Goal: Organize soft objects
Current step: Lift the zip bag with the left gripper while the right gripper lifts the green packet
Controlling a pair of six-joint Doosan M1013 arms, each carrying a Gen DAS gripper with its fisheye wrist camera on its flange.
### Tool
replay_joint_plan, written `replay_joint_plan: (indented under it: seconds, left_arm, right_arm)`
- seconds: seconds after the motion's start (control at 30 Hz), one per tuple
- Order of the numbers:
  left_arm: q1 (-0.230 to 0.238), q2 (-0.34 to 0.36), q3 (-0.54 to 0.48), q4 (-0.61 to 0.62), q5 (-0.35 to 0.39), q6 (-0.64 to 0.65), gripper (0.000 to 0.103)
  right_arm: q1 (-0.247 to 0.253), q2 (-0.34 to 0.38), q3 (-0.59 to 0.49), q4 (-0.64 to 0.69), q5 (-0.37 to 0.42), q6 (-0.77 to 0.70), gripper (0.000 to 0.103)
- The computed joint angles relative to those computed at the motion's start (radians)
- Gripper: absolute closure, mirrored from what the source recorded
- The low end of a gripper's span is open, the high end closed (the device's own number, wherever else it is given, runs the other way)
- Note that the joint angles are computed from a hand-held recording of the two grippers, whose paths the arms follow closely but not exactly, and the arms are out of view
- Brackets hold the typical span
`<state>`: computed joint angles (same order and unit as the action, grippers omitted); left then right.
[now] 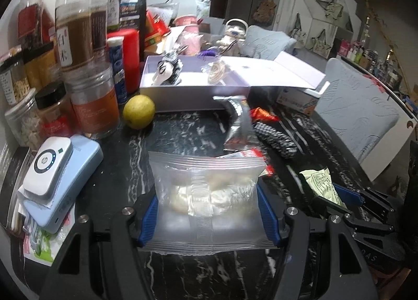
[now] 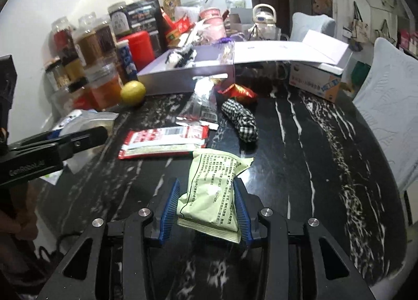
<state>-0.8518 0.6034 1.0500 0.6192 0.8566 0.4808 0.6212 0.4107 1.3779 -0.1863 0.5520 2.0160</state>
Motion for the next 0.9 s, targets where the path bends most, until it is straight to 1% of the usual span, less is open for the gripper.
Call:
replay_joint_plan:
  seconds: [0.2,0.33,0.47,0.57,0.67,0.9]
  left_arm:
    - [-0.014,-0.016,0.002,0.059,-0.021,-0.025,0.038]
    - [-0.018,-0.024,-0.004,0.126,-0.035,-0.062,0.038]
    - [-0.015,-0.019,-0.031,0.171,-0.036,-0.069,0.038]
    - [-0.009,-0.011,-0.060,0.186,-0.042,-0.049,0.038]
    - [0.000,0.005,-0.102,0.203,-0.047,-0.025,0.038]
    - [0.028,0.055,-0.215,0.195,-0.055,0.039,0.038]
  right_arm:
    - [0.010,-0.038,0.024,-0.038,-0.046,0.023,0.062]
    - [0.006,-0.055,0.024,-0.023,-0.086,-0.005,0.062]
    - [-0.001,-0.056,0.005,-0.006,-0.106,-0.038,0.062]
    - [-0.010,-0.050,-0.021,0.012,-0.117,-0.068,0.062]
    - [-0.017,-0.036,-0.055,0.001,-0.121,-0.069,0.062]
    - [-0.039,0.007,-0.153,0.070,-0.131,-0.176,0.062]
